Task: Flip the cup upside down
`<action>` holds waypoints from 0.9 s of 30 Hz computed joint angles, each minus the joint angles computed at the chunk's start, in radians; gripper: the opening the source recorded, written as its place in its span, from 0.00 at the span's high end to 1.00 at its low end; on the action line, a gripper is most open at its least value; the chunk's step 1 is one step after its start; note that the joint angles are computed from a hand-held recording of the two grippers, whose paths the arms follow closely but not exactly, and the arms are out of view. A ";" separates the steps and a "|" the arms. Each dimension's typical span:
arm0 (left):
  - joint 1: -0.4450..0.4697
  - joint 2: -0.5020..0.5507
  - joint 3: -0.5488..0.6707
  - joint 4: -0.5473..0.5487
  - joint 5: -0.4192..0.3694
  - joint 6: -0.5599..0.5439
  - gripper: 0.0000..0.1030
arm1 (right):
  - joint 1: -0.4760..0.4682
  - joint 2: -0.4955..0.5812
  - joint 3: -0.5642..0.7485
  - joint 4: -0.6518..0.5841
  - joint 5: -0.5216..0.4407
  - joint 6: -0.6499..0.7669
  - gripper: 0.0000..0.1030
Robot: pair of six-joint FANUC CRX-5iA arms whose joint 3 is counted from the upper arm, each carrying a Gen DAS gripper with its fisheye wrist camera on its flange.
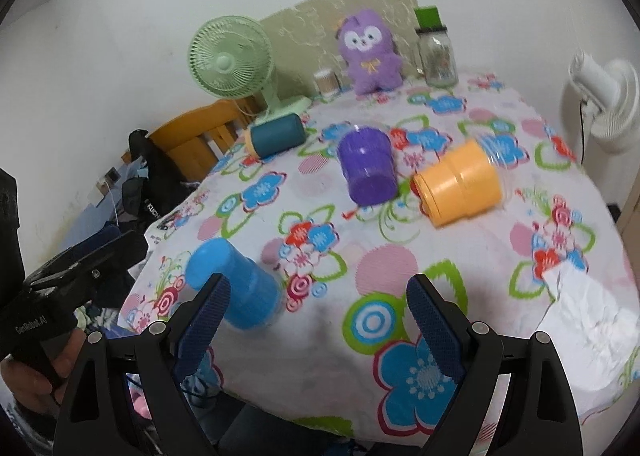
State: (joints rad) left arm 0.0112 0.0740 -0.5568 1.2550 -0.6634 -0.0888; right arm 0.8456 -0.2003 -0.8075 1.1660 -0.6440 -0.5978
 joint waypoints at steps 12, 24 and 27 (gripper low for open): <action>0.034 -0.040 -0.031 0.079 -0.037 -0.052 0.00 | 0.049 0.014 0.058 0.013 -0.076 0.065 0.11; 0.047 -0.073 -0.063 0.193 -0.049 -0.115 0.00 | 0.088 0.034 0.104 0.107 -0.171 0.096 0.11; 0.051 -0.080 -0.068 0.213 -0.050 -0.124 0.00 | 0.099 0.041 0.114 0.131 -0.198 0.098 0.11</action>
